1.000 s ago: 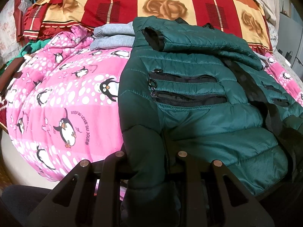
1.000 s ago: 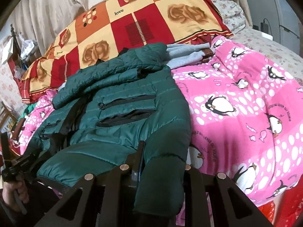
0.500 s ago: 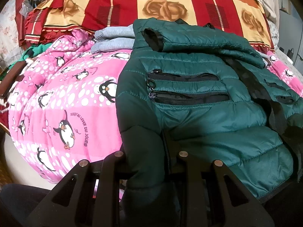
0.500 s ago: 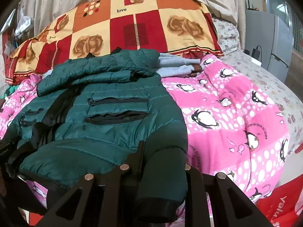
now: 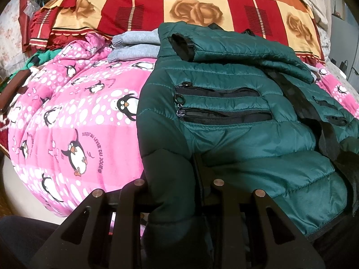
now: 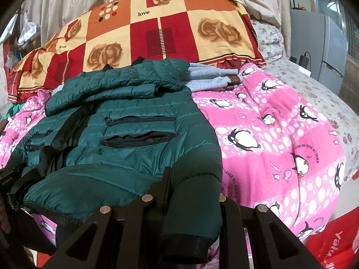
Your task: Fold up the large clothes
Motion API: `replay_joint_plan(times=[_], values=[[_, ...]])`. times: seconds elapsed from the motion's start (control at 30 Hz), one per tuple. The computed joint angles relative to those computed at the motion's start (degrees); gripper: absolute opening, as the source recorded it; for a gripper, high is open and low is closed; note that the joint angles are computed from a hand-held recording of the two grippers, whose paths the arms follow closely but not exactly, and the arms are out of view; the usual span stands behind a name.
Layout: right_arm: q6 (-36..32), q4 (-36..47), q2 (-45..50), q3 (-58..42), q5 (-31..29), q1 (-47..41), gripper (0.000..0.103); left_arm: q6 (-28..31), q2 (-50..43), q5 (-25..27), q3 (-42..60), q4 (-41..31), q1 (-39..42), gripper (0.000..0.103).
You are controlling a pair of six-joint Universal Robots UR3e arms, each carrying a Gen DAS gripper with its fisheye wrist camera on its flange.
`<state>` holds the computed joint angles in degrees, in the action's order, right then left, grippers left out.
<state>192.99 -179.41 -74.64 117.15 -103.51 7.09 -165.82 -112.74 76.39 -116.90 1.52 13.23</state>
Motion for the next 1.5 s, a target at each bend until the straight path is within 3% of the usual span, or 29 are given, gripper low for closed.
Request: replay_joint_plan(times=[0.3,0.5,0.57,0.63,0.8,1.03,1.27,1.37,1.43,1.5], values=[[-0.05,-0.38,-0.15,0.34,0.96,-0.36,0.018,-0.4,0.71,-1.89,0.03,-2.22,0.84,0.025],[-2.1,-7.2,-6.09,8.95,15.99,-8.91,0.016,-1.14,4.24,-12.42,0.57,-15.15,7.23,0.025],[-2.68,-7.62,-8.18,10.93,20.53,-11.66,0.015,0.61,6.01,-15.67,1.13,-21.18,9.05,0.015],[-3.64,-6.83,-10.6,11.89,23.18,-13.17,0.014,2.84,8.89,-18.12,1.1,-26.47,10.43,0.012],[-7.02,-1.23,-19.72,14.0,30.05,-16.84,0.014,7.06,16.37,-23.93,0.66,-38.11,15.87,0.012],[-10.67,5.54,-31.72,18.35,34.57,-19.29,0.014,13.17,26.51,-31.26,-1.17,-48.94,22.97,0.012],[-13.42,16.13,-48.79,22.65,41.97,-26.69,0.014,28.13,41.11,-40.43,-2.59,-70.42,32.67,0.012],[-14.87,23.86,-57.58,22.97,47.98,-32.24,0.014,32.42,45.09,-45.04,-1.62,-77.98,36.01,0.012],[-14.97,26.59,-59.9,21.94,50.31,-34.4,0.014,32.24,45.8,-47.54,-0.9,-79.68,36.72,0.012],[-14.16,26.77,-59.57,20.73,52.58,-35.92,0.014,28.58,44.85,-49.8,-0.55,-76.95,36.35,0.012]])
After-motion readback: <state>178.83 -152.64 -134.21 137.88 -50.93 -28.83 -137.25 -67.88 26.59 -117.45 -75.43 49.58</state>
